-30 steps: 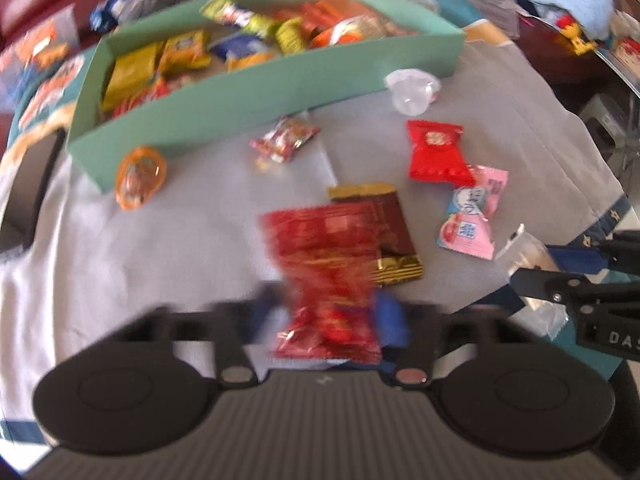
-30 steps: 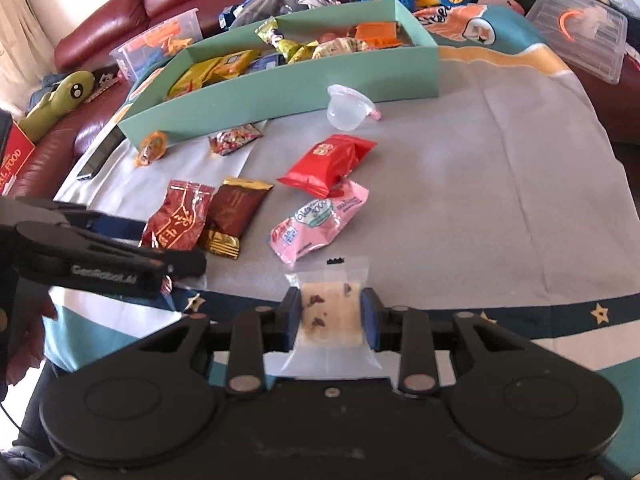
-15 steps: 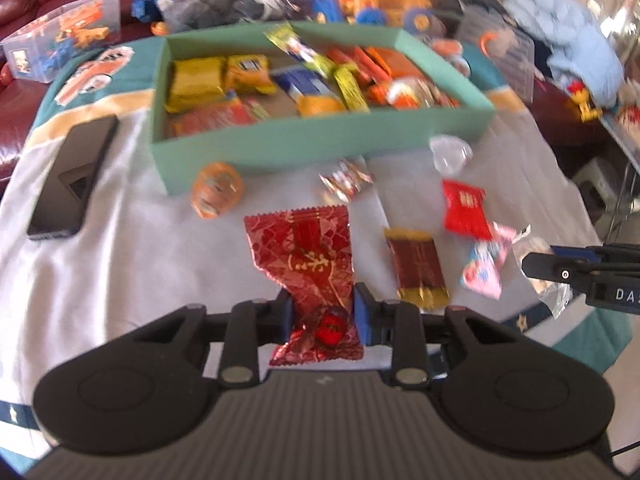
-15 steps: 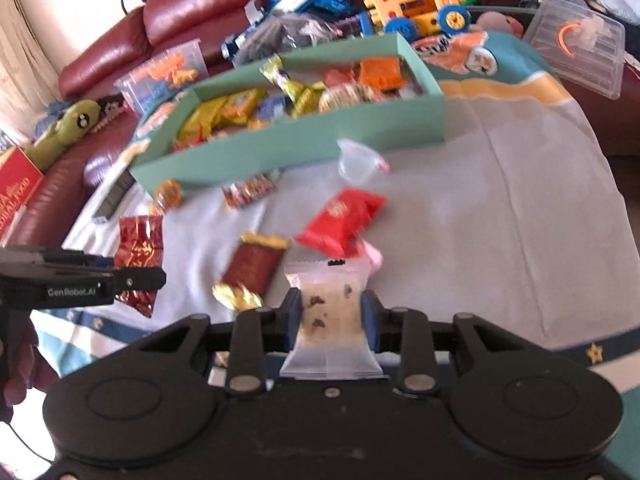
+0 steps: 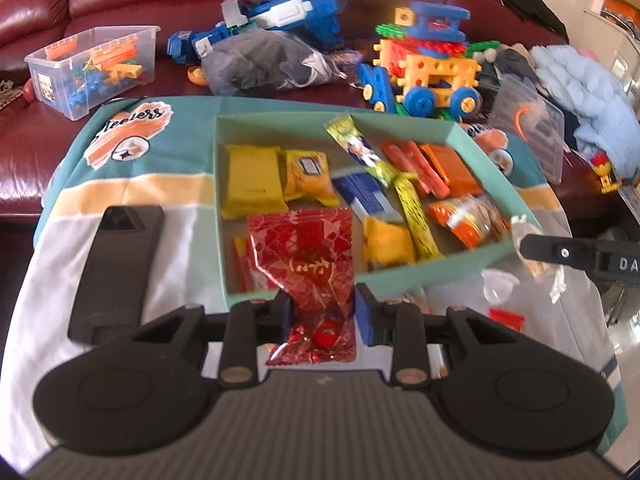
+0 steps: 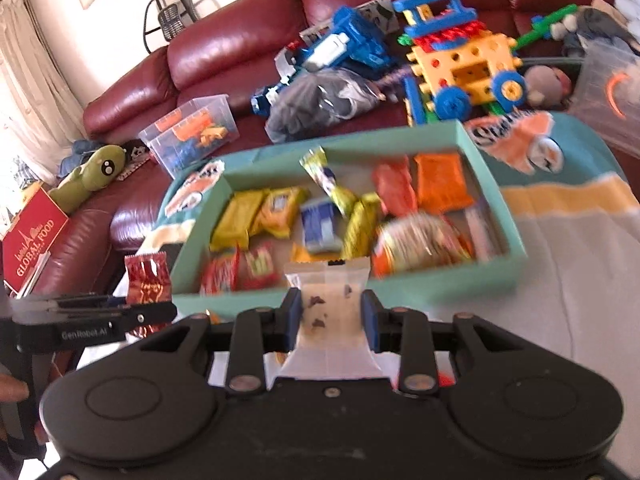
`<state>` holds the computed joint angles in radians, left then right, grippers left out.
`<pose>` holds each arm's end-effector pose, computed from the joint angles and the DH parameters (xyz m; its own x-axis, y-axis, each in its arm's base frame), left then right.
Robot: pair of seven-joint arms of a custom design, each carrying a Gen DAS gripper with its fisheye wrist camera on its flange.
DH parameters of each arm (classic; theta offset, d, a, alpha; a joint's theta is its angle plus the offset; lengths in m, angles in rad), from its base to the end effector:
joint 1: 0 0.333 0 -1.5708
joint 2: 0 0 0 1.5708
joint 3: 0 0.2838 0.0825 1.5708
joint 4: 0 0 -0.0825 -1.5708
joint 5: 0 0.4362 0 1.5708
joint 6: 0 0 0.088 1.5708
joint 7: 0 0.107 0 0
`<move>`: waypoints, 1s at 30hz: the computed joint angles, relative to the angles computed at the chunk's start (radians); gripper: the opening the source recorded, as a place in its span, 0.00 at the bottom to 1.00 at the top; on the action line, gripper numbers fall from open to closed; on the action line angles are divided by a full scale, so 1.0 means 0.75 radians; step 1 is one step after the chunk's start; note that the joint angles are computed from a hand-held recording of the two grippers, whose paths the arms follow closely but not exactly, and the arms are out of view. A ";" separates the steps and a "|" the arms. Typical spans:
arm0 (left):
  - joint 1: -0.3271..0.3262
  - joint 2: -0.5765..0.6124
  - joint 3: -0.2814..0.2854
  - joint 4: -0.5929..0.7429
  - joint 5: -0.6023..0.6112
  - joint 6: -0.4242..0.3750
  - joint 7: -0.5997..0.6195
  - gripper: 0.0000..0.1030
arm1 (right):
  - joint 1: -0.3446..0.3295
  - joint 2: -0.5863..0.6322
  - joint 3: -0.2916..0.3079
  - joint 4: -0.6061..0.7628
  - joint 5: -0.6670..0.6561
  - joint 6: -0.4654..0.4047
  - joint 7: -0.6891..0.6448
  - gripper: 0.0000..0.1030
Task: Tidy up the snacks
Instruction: 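Carry both snacks into the teal box and open both tools to release them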
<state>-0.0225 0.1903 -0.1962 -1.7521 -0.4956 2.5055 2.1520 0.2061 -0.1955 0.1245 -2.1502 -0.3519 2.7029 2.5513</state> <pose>0.6874 -0.1415 0.4725 -0.4949 -0.8540 0.1605 -0.7222 0.3016 -0.6224 0.5608 0.2082 0.5188 -0.2379 -0.9154 -0.3249 -0.6682 0.3970 -0.6292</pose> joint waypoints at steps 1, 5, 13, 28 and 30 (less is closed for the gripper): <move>-0.005 0.034 0.002 0.044 0.017 -0.012 -0.018 0.30 | 0.000 0.041 -0.007 0.042 0.007 0.006 -0.023 0.30; -0.018 0.153 -0.011 0.191 0.085 -0.036 -0.057 0.30 | 0.000 0.177 -0.040 0.185 -0.008 0.013 -0.061 0.30; -0.080 0.446 -0.045 0.571 0.240 -0.114 -0.189 0.30 | 0.002 0.380 -0.127 0.391 0.110 0.025 -0.125 0.30; -0.184 0.670 -0.004 0.832 0.495 -0.089 -0.427 1.00 | 0.032 0.542 -0.216 0.521 0.156 0.022 -0.163 0.94; -0.176 0.667 -0.010 0.833 0.505 -0.120 -0.445 1.00 | 0.046 0.517 -0.230 0.493 0.091 0.040 -0.105 0.97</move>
<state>-0.1544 0.6904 -0.2036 -1.1277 -0.1168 2.4156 1.8183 0.2410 0.1922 -0.0482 -1.7807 -0.2834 2.7325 2.4728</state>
